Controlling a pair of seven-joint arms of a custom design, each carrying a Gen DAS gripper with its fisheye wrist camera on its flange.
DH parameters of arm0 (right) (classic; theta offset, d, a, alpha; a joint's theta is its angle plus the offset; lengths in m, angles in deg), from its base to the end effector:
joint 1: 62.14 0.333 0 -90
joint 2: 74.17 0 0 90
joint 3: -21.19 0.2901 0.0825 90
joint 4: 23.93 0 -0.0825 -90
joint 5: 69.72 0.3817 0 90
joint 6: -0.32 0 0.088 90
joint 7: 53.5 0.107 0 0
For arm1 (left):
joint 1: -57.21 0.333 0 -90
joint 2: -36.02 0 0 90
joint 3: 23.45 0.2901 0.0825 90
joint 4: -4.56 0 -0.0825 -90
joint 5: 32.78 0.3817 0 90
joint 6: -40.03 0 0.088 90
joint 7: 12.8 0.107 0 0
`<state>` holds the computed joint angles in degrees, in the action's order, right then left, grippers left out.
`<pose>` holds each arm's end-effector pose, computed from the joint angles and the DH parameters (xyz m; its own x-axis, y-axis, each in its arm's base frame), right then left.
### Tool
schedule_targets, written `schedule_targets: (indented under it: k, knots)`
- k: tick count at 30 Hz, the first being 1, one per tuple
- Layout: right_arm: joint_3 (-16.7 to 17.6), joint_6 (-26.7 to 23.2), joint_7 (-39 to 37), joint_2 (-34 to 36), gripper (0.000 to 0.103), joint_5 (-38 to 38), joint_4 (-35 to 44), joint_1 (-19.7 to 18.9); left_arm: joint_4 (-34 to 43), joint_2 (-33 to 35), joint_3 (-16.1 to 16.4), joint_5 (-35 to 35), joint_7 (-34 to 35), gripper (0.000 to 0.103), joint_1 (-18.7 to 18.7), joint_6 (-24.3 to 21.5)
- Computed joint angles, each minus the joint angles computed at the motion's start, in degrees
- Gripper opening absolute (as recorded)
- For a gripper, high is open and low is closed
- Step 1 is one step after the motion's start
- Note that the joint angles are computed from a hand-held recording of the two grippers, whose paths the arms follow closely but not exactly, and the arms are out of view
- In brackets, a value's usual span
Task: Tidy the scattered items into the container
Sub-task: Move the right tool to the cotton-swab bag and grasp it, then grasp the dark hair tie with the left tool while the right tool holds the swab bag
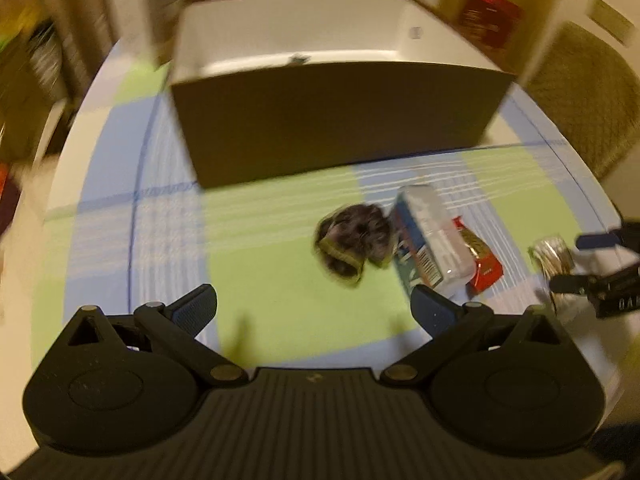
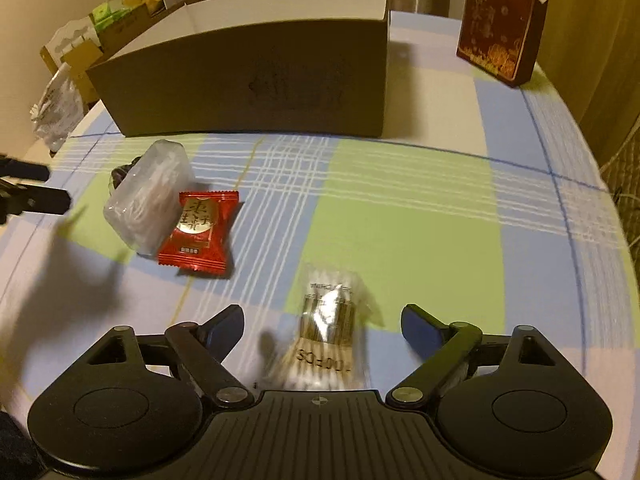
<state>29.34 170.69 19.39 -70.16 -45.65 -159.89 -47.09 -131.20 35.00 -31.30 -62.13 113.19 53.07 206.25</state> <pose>0.5044 0.1855 0.3259 0.3308 -0.9350 -0.1279 -0.8318 -0.2248 -0.5075 0.5265 -0.0818 0.3637 -0.3713 -0.9282 0.0245 -0.7773 0.2963 -0.5550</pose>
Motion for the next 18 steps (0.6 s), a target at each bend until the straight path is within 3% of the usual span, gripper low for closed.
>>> schedule_targets:
  k: [3,6,10,14,16,18]
  knots:
    - [0.1,-0.3,-0.5,0.2,0.091,0.5,0.1,-0.1,1.8,2.8,-0.5,-2.1,8.8,0.097,-0.3,1.6]
    - [0.3,-0.8,-1.1,0.2,0.091,2.1,0.1,-0.4,5.4,6.1,-1.2,-5.4,15.1,0.084,0.9,-1.4]
    - [-0.1,-1.0,-1.1,-0.4,0.091,2.9,-0.3,-0.5,10.4,10.6,-1.3,-2.5,14.4,0.065,2.2,-5.5]
    - [-0.8,-1.1,0.3,-0.7,0.091,2.3,-0.7,-0.2,14.2,13.6,-2.7,-4.9,16.2,0.059,4.0,-8.5]
    - [-0.8,-1.5,0.0,-0.7,0.091,3.1,-0.5,-0.3,15.6,14.8,-3.3,-5.7,17.2,0.038,4.6,-9.8]
    - [-0.8,-1.7,-0.4,-0.7,0.091,3.8,-0.3,-0.3,16.3,15.2,-3.8,-6.9,17.8,0.029,5.1,-10.6]
